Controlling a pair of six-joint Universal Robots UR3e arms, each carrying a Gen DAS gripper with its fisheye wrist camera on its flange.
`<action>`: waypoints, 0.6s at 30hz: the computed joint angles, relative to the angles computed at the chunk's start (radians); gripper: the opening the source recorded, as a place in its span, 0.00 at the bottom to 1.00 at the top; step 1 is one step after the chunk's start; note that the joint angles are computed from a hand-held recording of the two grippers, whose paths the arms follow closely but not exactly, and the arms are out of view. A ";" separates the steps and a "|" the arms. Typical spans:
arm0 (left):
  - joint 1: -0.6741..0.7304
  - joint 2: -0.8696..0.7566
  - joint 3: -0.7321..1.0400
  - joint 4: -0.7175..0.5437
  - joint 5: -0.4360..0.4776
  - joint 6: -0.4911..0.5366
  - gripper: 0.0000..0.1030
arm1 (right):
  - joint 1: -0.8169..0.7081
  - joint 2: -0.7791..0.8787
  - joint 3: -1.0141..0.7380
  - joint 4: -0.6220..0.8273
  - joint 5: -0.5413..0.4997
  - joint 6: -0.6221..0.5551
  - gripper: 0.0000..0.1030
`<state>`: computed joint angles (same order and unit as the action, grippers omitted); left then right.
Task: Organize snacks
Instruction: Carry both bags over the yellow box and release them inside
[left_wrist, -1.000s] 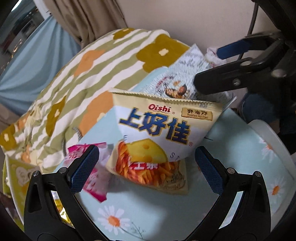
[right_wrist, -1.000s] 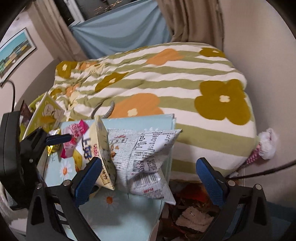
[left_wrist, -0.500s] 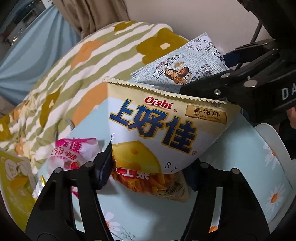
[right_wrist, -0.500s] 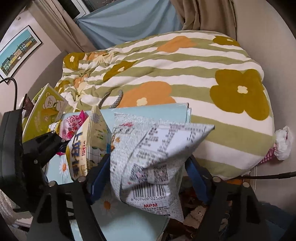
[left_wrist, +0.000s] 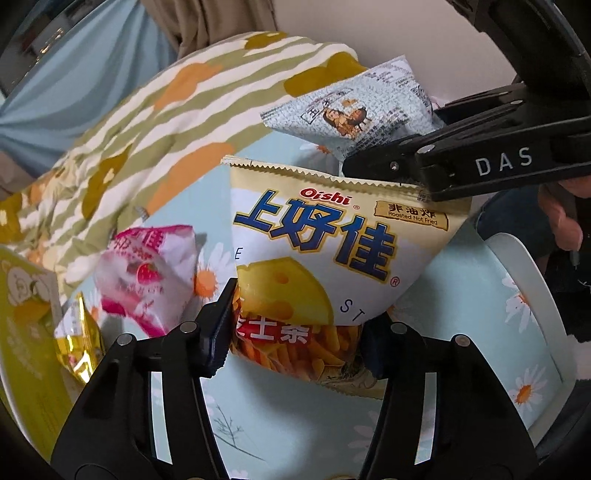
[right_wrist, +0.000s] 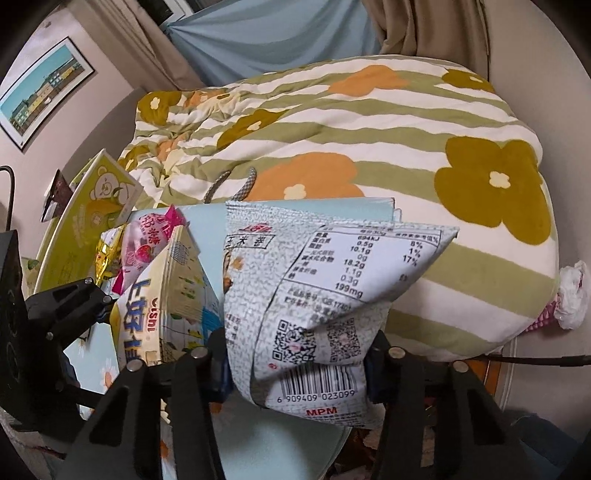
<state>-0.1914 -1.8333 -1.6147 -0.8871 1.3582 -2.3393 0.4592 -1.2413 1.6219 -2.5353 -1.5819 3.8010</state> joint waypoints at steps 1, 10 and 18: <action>0.003 0.010 -0.013 0.009 0.000 -0.008 0.53 | 0.006 0.000 -0.009 0.012 -0.009 -0.001 0.45; 0.062 0.142 -0.051 -0.043 -0.070 -0.040 0.52 | 0.028 -0.078 -0.056 0.101 -0.060 0.031 0.45; 0.185 0.271 0.023 -0.176 -0.149 -0.062 0.52 | 0.089 -0.052 -0.335 0.312 -0.148 0.020 0.45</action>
<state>-0.0061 -1.5623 -1.5918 -1.0626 1.2090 -2.4014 0.5478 -1.2930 1.2874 -2.2234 -1.7295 3.8210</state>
